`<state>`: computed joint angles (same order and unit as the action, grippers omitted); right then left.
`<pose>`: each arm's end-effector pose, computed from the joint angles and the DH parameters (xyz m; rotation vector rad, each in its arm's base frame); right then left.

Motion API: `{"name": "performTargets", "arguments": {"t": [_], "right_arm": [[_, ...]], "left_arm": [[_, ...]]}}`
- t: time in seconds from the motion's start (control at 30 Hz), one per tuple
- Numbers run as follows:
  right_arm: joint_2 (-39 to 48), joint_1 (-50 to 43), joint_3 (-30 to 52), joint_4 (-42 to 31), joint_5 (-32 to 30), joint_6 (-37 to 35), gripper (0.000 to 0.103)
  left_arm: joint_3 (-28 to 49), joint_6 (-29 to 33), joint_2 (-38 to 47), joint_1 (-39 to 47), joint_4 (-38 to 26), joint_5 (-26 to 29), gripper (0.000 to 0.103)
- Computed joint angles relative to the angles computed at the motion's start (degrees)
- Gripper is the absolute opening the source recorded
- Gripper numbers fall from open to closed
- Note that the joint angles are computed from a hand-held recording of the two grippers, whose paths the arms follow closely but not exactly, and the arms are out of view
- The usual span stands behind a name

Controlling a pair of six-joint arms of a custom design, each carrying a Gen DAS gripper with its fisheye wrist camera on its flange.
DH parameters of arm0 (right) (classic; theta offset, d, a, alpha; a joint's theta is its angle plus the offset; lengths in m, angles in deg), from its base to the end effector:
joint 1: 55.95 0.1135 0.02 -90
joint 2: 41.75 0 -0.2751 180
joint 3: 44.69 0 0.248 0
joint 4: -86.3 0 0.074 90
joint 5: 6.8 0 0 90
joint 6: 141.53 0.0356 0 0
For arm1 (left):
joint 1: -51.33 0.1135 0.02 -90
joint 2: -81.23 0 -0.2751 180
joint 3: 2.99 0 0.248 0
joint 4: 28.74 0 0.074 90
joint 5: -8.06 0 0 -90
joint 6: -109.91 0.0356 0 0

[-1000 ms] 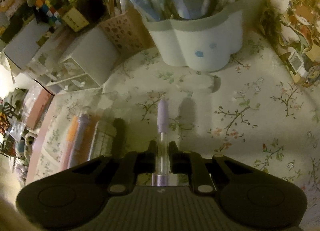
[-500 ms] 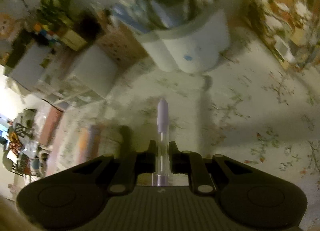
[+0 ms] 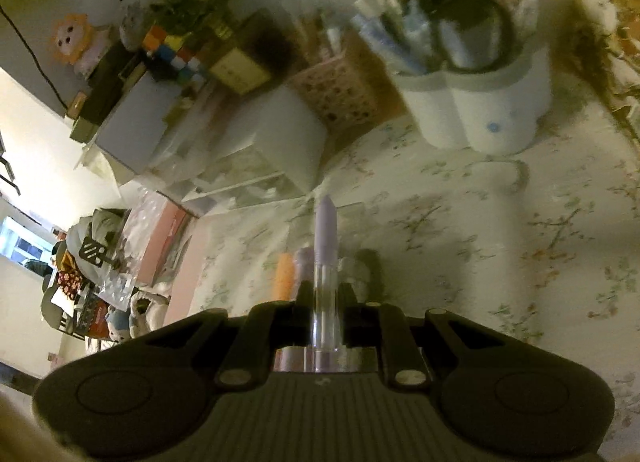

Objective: Organize stationery
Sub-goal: 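Lower the purple-capped pen into the clear box and release, then move the right gripper to the small clear eraser near the pen holder and grasp it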

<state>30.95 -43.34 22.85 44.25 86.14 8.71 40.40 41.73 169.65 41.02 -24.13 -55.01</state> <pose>0.2537 0.0549 0.2735 1.0165 2.2418 0.5218 0.2610 -0.0639 0.1445 0.8449 2.0523 -0.4234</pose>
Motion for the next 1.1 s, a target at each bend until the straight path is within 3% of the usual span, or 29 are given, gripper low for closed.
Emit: {"name": "performTargets", "arguments": {"t": [0.4, 0.53, 0.7, 0.83, 1.0, 1.1], "right_arm": [[4.61, 0.78, 2.41, 0.32, -1.27, 0.38, 0.011], [-0.94, -1.38, -2.84, 2.87, 0.1, 2.14, 0.011], [-7.76, -5.15, -7.52, -2.0, 7.73, -0.37, 0.017], [-11.41, -7.67, -13.4, -4.12, 13.86, -4.54, 0.021], [-12.33, -6.84, -18.9, 0.68, 17.04, -14.12, 0.035], [-9.46, -6.79, -19.18, 4.43, 18.55, -22.82, 0.036]], "left_arm": [[0.01, -0.04, 0.05, -0.04, 0.06, 0.0, 0.073], [0.07, -0.07, 0.04, -0.12, 0.03, -0.05, 0.073], [0.15, -0.19, 0.14, -0.22, 0.07, -0.11, 0.073], [0.2, -0.27, 0.2, -0.35, 0.15, -0.23, 0.073], [0.51, -0.24, 0.55, -0.63, 0.2, -0.26, 0.073], [0.5, -0.25, 0.55, -0.65, 0.24, -0.31, 0.073]]}}
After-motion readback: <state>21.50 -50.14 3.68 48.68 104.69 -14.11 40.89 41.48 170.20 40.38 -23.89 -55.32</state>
